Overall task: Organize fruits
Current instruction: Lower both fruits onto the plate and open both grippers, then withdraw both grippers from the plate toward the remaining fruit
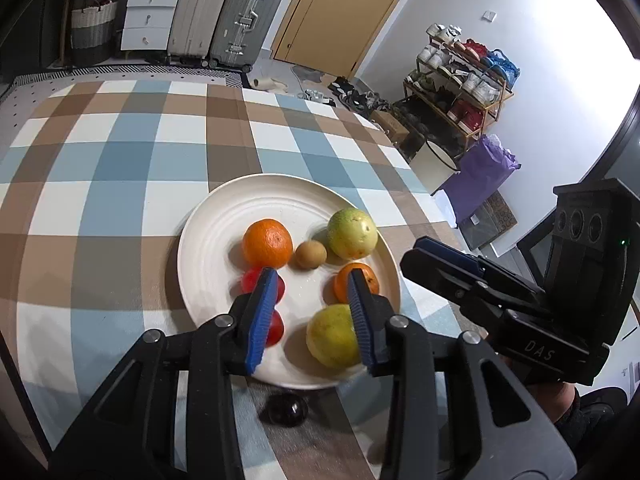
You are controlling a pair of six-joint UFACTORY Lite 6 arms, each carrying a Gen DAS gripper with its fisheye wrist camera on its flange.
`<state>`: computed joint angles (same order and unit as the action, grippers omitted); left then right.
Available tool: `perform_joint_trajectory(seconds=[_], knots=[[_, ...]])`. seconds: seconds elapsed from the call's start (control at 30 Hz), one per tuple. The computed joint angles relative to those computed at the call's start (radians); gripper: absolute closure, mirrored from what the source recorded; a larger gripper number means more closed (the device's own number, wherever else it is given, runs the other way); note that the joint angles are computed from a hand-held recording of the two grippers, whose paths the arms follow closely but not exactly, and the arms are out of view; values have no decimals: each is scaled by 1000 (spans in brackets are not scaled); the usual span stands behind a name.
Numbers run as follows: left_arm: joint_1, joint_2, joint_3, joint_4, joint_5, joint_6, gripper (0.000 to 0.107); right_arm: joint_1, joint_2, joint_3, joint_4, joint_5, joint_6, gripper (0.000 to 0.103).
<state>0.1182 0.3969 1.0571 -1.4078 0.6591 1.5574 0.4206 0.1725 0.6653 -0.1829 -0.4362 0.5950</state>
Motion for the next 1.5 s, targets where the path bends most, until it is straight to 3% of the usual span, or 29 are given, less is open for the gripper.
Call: perform_joint_trajectory(seconds=[0.17,0.33,0.47,0.63,0.8,0.97,1.13,1.5], knots=[[19,-141,-116,8,10,0,72,67,-95,-72,249,29,-207,53],[47,-302,-243,-5,3,22,56,118,-171,-134,371,32,-299,51],[74,-408,-323,14,0,17,47,179,-263,-194,539,17,-442,34],[112,-516,-402,42,-6,1,25,266,-353,-246,735,-5,-607,23],[156,-582,-455,91,-3,-43,23,388,-424,-294,987,-73,-804,16],[169,-640,-525,101,-76,-48,7,458,-465,-339,1063,-103,-820,12],[227,-671,-582,86,-48,2,5,524,-458,-372,1118,-133,-804,7],[306,-703,-695,112,-34,89,5,707,-336,-444,1175,-231,-653,6]])
